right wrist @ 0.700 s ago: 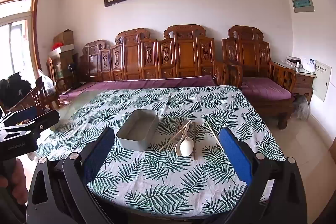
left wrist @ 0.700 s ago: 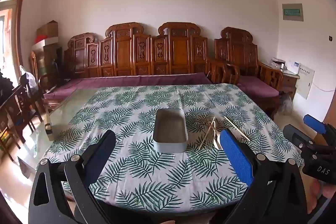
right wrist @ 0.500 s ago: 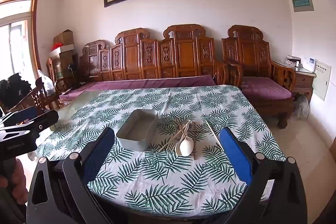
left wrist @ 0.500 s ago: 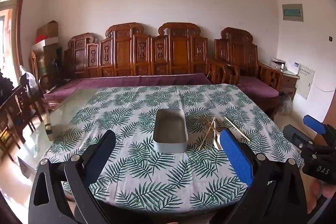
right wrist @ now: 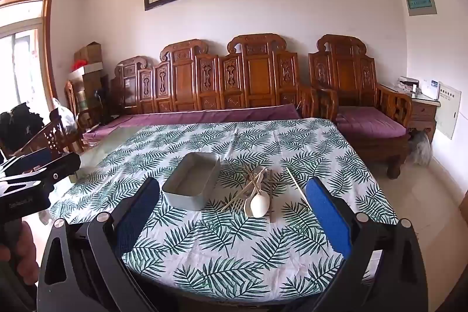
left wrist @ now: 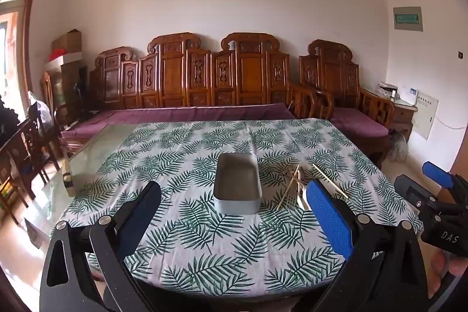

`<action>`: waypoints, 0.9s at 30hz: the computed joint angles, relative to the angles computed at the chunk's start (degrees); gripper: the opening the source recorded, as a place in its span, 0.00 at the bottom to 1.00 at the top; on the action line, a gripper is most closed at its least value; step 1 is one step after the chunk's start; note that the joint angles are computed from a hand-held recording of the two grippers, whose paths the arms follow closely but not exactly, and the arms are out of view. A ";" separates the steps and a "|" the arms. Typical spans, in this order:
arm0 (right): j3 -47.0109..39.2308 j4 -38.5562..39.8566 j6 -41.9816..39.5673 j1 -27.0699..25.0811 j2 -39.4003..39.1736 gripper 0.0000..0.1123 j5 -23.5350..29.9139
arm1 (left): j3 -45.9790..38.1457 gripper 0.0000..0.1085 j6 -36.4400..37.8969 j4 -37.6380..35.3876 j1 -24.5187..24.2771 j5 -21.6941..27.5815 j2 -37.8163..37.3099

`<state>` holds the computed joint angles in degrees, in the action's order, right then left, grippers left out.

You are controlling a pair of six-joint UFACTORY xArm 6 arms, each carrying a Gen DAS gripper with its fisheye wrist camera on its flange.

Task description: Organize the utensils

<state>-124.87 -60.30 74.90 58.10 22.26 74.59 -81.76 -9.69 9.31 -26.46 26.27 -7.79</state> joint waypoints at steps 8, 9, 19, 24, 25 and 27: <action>-0.11 0.06 0.00 0.05 0.03 0.89 0.05 | 0.12 0.89 -0.04 0.15 0.01 -0.17 -0.03; -0.06 0.03 0.02 0.05 0.01 0.89 0.03 | -0.47 0.89 -0.08 0.23 0.02 0.11 0.40; 0.52 0.04 0.47 0.10 -0.15 0.89 -0.11 | -2.31 0.89 0.16 -0.27 0.10 1.45 1.03; 0.94 0.11 0.68 -0.20 -0.20 0.89 -0.56 | -2.09 0.89 0.29 -0.47 0.12 1.25 0.94; 0.98 0.14 0.65 -0.22 -0.21 0.89 -0.59 | -1.73 0.89 0.16 -0.36 0.12 0.83 0.89; 1.10 0.11 0.69 -0.26 -0.30 0.89 -0.61 | -1.63 0.89 0.07 -0.32 0.07 0.68 0.82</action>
<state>-123.77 -60.19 75.59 57.85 21.96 73.98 -83.39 -9.61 8.99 -26.38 26.95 -6.97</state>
